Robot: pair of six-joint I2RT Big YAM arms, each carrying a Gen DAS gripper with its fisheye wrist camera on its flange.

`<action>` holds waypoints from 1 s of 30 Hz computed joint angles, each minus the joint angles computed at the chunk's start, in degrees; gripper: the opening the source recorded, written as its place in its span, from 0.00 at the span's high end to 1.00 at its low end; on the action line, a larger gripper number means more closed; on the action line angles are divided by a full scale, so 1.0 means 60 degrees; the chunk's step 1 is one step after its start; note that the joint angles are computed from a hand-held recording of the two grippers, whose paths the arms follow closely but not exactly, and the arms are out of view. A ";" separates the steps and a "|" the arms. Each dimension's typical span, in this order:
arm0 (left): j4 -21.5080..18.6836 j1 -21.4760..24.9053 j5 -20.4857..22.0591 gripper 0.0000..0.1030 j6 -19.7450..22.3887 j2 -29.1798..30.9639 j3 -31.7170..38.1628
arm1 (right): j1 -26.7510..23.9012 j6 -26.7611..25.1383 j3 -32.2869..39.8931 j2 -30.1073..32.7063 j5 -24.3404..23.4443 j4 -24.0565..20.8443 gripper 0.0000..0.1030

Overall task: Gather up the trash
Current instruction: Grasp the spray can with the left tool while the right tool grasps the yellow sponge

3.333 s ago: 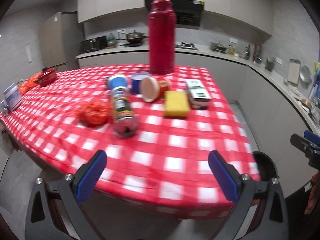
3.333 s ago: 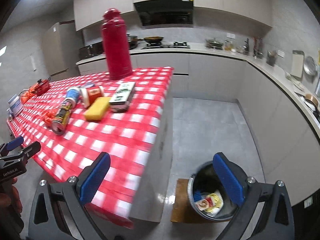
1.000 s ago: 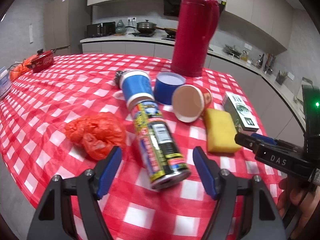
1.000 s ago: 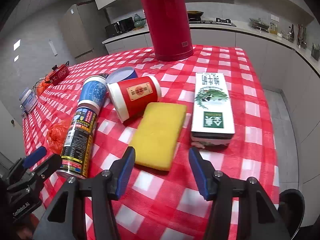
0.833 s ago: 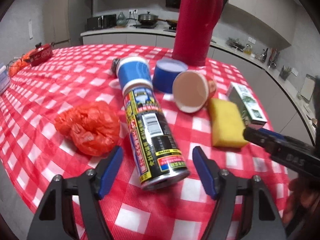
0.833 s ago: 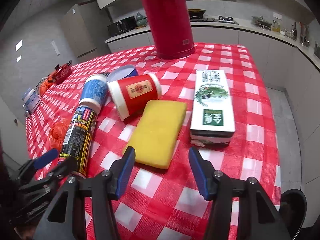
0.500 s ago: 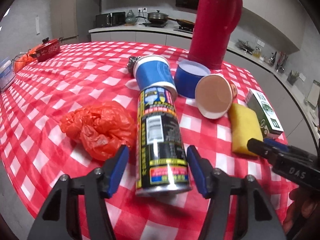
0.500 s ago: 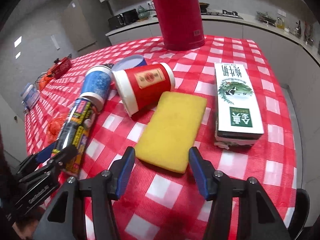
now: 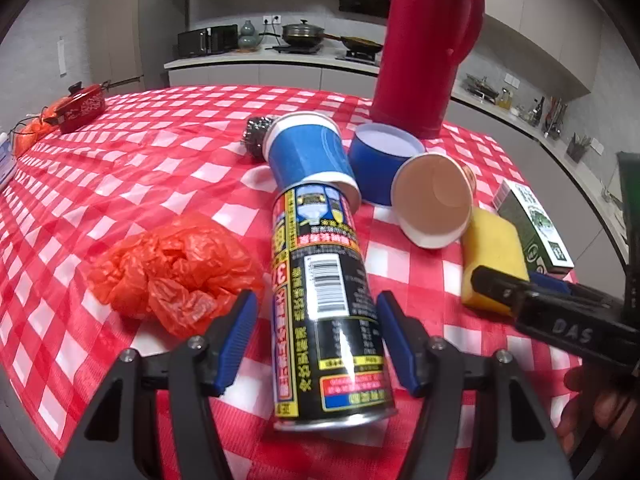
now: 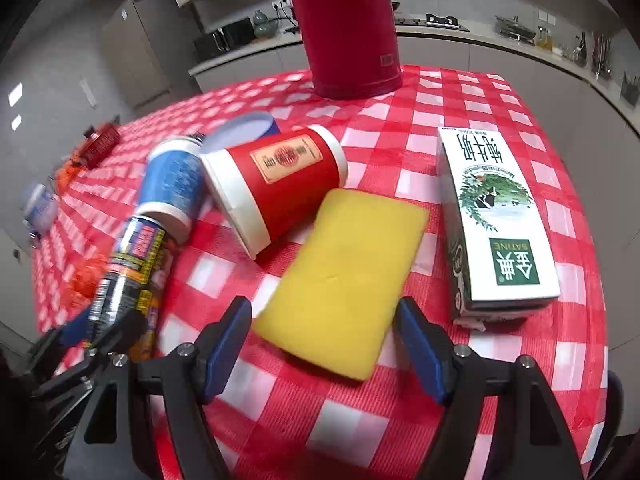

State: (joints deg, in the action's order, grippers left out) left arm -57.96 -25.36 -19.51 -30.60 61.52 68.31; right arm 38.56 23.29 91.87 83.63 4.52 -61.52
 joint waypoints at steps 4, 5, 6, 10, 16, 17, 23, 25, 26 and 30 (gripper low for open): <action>-0.0017 0.0051 0.0229 0.38 0.0137 -0.0030 -0.0032 | 0.0088 -0.0444 0.0060 0.0013 0.0173 -0.0290 0.39; -0.0056 0.0024 0.0260 0.38 0.0187 -0.0081 -0.0054 | 0.0174 -0.0728 0.0033 -0.0088 0.0232 -0.0486 0.39; -0.0079 -0.0021 0.0221 0.38 0.0219 -0.0130 -0.0074 | 0.0246 -0.0893 -0.0020 -0.0182 0.0360 -0.0639 0.39; -0.0144 -0.0093 0.0082 0.34 0.0266 -0.0135 0.0028 | 0.0441 -0.0836 -0.0031 -0.0435 0.0871 -0.1092 0.14; -0.0184 0.0092 0.0337 0.34 0.0521 0.0189 0.0166 | 0.0255 -0.0685 0.0457 0.0203 0.0842 -0.1427 0.27; -0.0183 0.0112 0.0414 0.36 0.0532 0.0177 0.0122 | 0.0251 -0.0671 0.0361 0.0165 0.0791 -0.1393 0.33; 0.0122 -0.0024 0.0590 0.48 0.0713 -0.0134 -0.0219 | 0.0375 -0.0672 -0.0327 -0.0451 0.0925 -0.0873 0.47; 0.0146 -0.0211 0.0454 0.48 0.0726 -0.0292 -0.0280 | 0.0393 -0.0642 -0.0533 -0.0692 0.0920 -0.0712 0.48; 0.0130 -0.0273 0.0454 0.48 0.0715 -0.0352 -0.0285 | 0.0402 -0.0635 -0.0618 -0.0795 0.0942 -0.0682 0.48; -0.0028 -0.0524 0.0396 0.48 0.0678 -0.0489 -0.0245 | 0.0464 -0.0677 -0.0758 -0.1061 0.1001 -0.0713 0.48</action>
State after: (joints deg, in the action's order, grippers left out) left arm -58.13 -28.50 -17.13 -26.54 58.59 66.84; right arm 41.34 19.23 87.32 77.26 10.52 -65.80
